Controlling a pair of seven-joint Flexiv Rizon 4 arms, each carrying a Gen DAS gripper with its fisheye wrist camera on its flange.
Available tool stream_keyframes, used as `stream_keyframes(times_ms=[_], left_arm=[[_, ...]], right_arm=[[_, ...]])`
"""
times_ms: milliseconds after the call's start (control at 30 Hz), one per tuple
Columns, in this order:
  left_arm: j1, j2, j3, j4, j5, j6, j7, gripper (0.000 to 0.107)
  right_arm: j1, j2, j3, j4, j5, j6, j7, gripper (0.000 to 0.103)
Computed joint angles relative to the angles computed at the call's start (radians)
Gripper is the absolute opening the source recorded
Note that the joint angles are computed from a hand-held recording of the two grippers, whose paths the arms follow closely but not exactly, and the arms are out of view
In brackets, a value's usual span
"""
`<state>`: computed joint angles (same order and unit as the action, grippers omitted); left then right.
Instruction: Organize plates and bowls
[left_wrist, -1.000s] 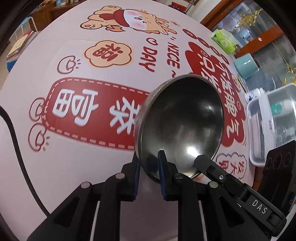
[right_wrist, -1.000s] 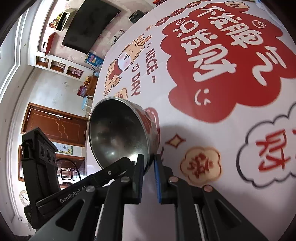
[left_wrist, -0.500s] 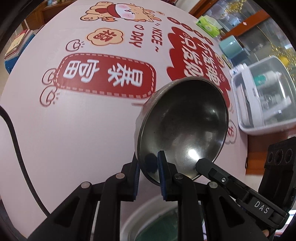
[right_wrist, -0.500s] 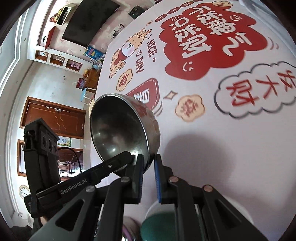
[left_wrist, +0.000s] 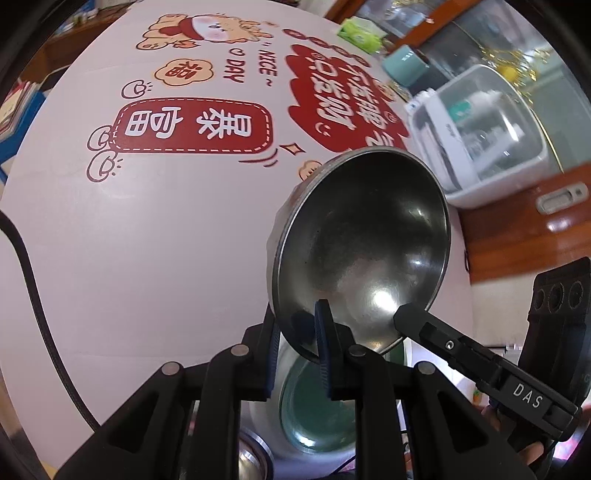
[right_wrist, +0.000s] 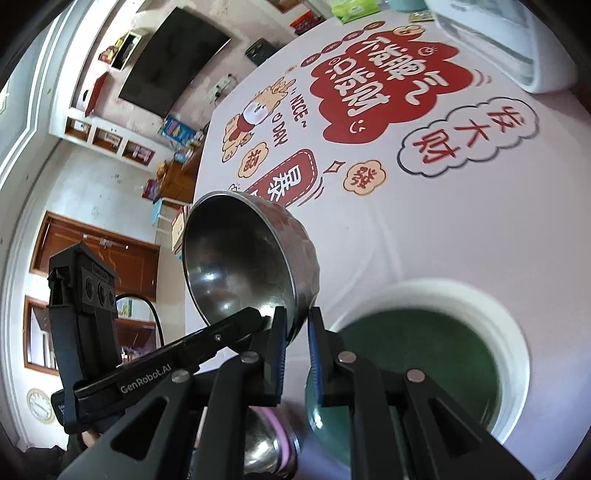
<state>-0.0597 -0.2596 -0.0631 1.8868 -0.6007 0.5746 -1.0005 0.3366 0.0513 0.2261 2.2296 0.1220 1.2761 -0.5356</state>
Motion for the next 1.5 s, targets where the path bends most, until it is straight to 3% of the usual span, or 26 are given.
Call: stream_keyframes(times_ms=[333, 567, 700, 867, 1133, 1500], left_arm=[[0.048, 0.103, 0.046, 0.088, -0.029, -0.087, 0.178, 0.017], [0.075, 0.15, 0.083, 0.13, -0.002, -0.144, 0.27, 0.017], [0.093, 0.183, 0.104, 0.154, 0.017, -0.174, 0.32, 0.017], [0.113, 0.211, 0.126, 0.178, 0.041, -0.204, 0.355, 0.018], [0.138, 0.236, 0.148, 0.207, 0.086, -0.239, 0.38, 0.021], [0.151, 0.241, 0.153, 0.224, 0.152, -0.252, 0.366, 0.023]], right_arm=[[-0.019, 0.053, 0.08, 0.107, -0.45, 0.042, 0.532, 0.011], [0.002, 0.065, 0.114, 0.137, -0.65, 0.037, 0.802, 0.011], [0.024, 0.067, 0.12, 0.144, -0.708, 0.033, 0.895, 0.011], [0.061, 0.061, 0.121, 0.141, -0.711, 0.026, 0.928, 0.011], [0.141, 0.047, 0.125, 0.106, -0.556, -0.038, 0.813, 0.012], [0.193, 0.036, 0.134, 0.084, -0.412, -0.097, 0.747, 0.013]])
